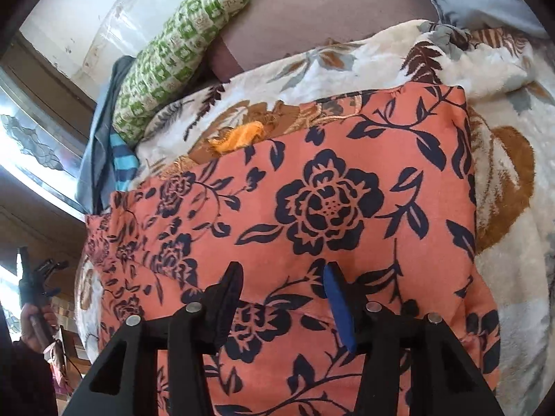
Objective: Fold small clothes
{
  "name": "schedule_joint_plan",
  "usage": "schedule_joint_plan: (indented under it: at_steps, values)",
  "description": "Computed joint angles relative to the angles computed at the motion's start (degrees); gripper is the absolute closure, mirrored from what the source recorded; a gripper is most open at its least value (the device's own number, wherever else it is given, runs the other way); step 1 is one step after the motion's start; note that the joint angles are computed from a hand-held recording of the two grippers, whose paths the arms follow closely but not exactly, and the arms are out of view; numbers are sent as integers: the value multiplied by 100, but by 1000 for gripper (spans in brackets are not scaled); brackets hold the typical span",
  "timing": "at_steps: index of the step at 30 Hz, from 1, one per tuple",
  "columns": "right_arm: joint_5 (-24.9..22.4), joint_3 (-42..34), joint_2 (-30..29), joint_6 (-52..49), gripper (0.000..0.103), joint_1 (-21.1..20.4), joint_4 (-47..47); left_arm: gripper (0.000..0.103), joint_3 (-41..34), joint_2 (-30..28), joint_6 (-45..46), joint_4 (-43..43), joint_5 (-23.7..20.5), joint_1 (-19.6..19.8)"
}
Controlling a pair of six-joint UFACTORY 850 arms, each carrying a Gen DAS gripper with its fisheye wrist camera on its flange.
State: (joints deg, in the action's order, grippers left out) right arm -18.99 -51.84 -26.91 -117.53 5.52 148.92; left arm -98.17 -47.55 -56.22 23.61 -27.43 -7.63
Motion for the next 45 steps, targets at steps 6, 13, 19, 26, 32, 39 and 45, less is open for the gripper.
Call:
schedule_joint_plan:
  at_steps: [6,13,19,26,32,39,45]
  values:
    - [405,-246,-234,-887,51,226,584,1,-668,-581,1988,-3018,555,527]
    - [356,-329,-322,-924,50,195,474,43,-1966,-1573,3345,-4963,117,693]
    - [399,-357,-341,-1436,48,257,911,44,-2666,-2027,2905,-4452,284,638]
    - [411,-353,-331,-1718,48,293,1245,96,-2746,-2049,2690,-4068,480,585]
    - [42,-107,-100,-1383,49,156,1143,98,-1776,-1095,3274,-3564,1258,234]
    - [-551,459,524,-1774,49,-118,1906,98,-1067,-80,5850,-4843,1571,-594]
    - [-830,890,946,-1618,49,-456,2074,98,-1253,182,6266,-4101,1245,-1528]
